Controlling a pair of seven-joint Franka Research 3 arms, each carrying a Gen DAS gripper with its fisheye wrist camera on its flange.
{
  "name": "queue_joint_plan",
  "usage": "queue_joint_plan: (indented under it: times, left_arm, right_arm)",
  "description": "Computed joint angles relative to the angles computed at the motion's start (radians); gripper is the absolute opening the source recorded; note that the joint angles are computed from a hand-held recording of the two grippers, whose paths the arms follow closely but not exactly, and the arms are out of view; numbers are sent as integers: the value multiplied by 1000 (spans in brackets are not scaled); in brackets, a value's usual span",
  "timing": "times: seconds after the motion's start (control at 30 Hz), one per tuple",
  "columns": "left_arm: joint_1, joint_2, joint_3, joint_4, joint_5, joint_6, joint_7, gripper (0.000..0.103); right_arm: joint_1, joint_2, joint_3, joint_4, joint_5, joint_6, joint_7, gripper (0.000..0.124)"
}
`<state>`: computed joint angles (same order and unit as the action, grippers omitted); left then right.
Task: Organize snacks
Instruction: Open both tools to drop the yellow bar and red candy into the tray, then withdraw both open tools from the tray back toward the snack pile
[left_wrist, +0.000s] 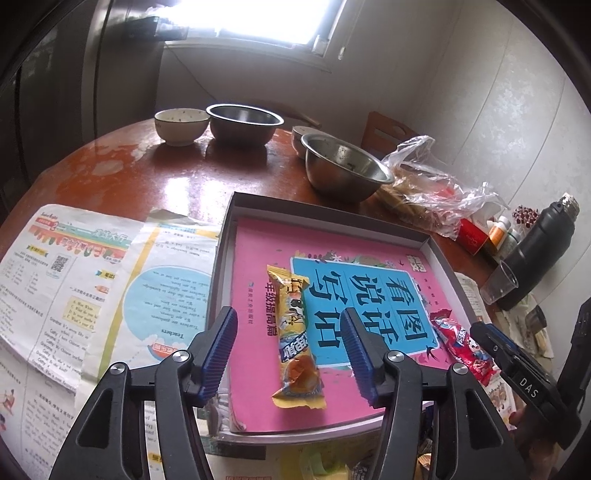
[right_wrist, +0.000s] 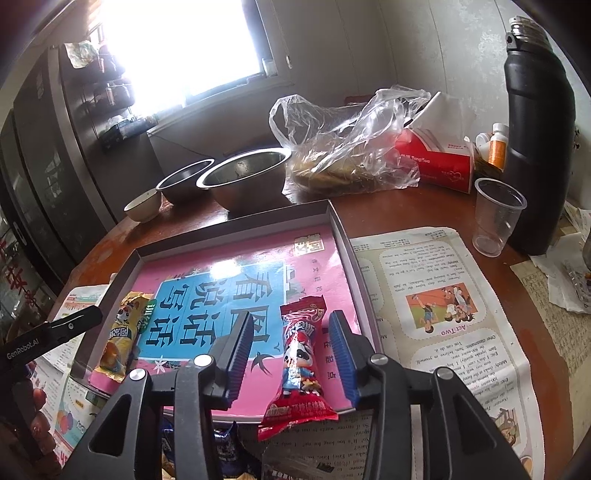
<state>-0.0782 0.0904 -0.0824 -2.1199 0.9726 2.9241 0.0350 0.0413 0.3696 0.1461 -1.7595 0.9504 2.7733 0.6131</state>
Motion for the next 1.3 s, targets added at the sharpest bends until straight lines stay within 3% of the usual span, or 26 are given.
queue_joint_plan:
  times: [0.2, 0.6, 1.3]
  left_arm:
    - [2, -30, -5, -18, 43, -1, -46, 64]
    - [17, -87, -42, -51, 86, -26, -72, 66]
    - [6, -143, -91, -106, 8, -57, 35, 68]
  right_arm:
    - [-15, -21, 12, -18, 62, -5, -47, 51]
    - [-1, -80, -5, -58, 182, -40, -167, 54]
    - [34, -186, -65, -171, 271, -106, -284, 57]
